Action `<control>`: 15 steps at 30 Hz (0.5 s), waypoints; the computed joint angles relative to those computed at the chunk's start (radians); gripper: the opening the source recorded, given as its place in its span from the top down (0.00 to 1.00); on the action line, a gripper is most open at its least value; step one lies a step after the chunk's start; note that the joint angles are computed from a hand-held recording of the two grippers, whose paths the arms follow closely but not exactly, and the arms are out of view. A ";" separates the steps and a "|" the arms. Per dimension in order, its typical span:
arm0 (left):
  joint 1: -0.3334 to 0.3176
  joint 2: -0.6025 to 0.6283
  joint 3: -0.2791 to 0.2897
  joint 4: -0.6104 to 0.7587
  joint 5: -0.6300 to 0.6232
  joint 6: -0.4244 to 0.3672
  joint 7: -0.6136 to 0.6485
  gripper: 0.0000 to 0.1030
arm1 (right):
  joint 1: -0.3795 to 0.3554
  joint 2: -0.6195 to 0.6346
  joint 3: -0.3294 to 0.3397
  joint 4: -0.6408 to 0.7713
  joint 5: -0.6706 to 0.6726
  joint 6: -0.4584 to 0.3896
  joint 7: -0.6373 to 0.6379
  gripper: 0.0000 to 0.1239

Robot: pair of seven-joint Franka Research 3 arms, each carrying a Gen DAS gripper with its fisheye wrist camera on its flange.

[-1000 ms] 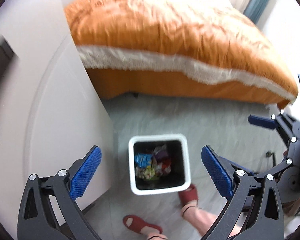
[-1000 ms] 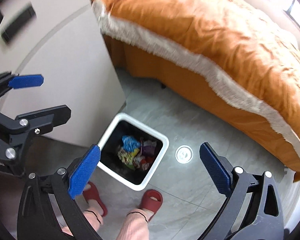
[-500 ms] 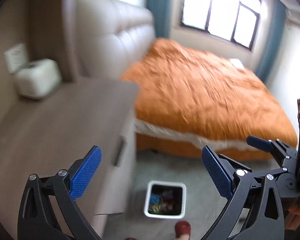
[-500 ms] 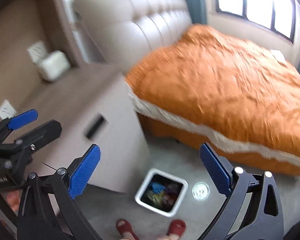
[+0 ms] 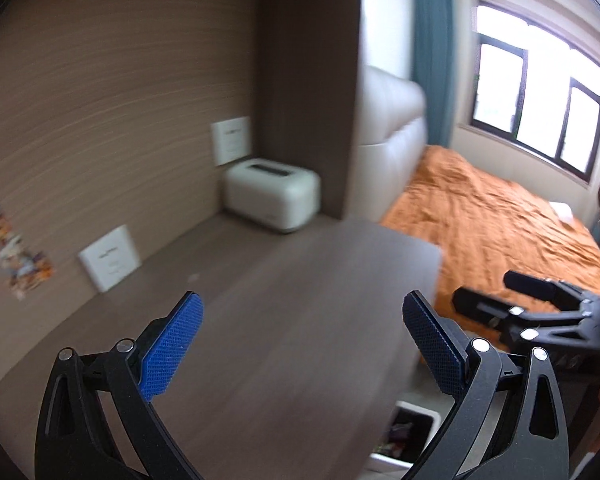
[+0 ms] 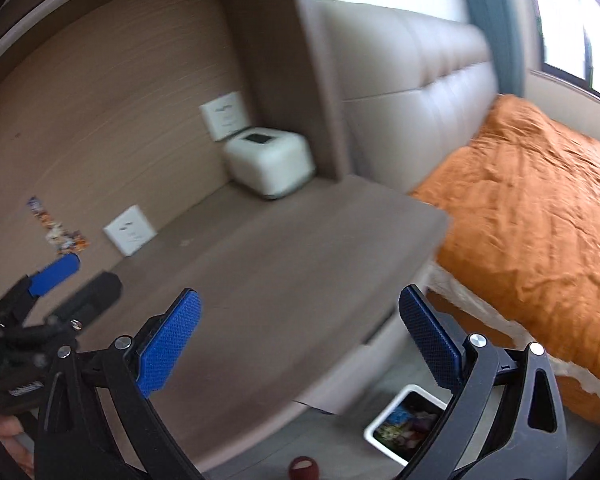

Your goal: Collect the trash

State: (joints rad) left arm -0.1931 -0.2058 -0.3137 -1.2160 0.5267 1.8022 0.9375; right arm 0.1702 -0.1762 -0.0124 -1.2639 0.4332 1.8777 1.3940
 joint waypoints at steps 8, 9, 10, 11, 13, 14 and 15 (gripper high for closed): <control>0.094 -0.114 0.033 -0.012 0.025 -0.067 -0.014 0.05 | 0.079 0.007 0.114 0.034 -0.148 0.150 0.065 0.20; 0.110 -0.115 0.027 0.002 0.044 -0.082 -0.007 0.05 | 0.087 0.008 0.122 0.037 -0.174 0.162 0.071 0.20; 0.123 -0.115 0.025 0.015 0.053 -0.092 0.003 0.05 | 0.096 0.014 0.130 0.041 -0.199 0.175 0.069 0.20; 0.130 -0.119 0.028 0.022 0.053 -0.095 0.014 0.05 | 0.107 0.016 0.139 0.047 -0.222 0.185 0.064 0.20; 0.145 -0.128 0.031 0.026 0.054 -0.098 0.035 0.05 | 0.124 0.021 0.148 0.057 -0.253 0.199 0.069 0.20; 0.154 -0.130 0.025 0.029 0.062 -0.103 0.039 0.05 | 0.133 0.024 0.152 0.063 -0.259 0.202 0.068 0.20; 0.164 -0.134 0.020 0.026 0.076 -0.107 0.041 0.05 | 0.141 0.033 0.154 0.077 -0.266 0.197 0.066 0.20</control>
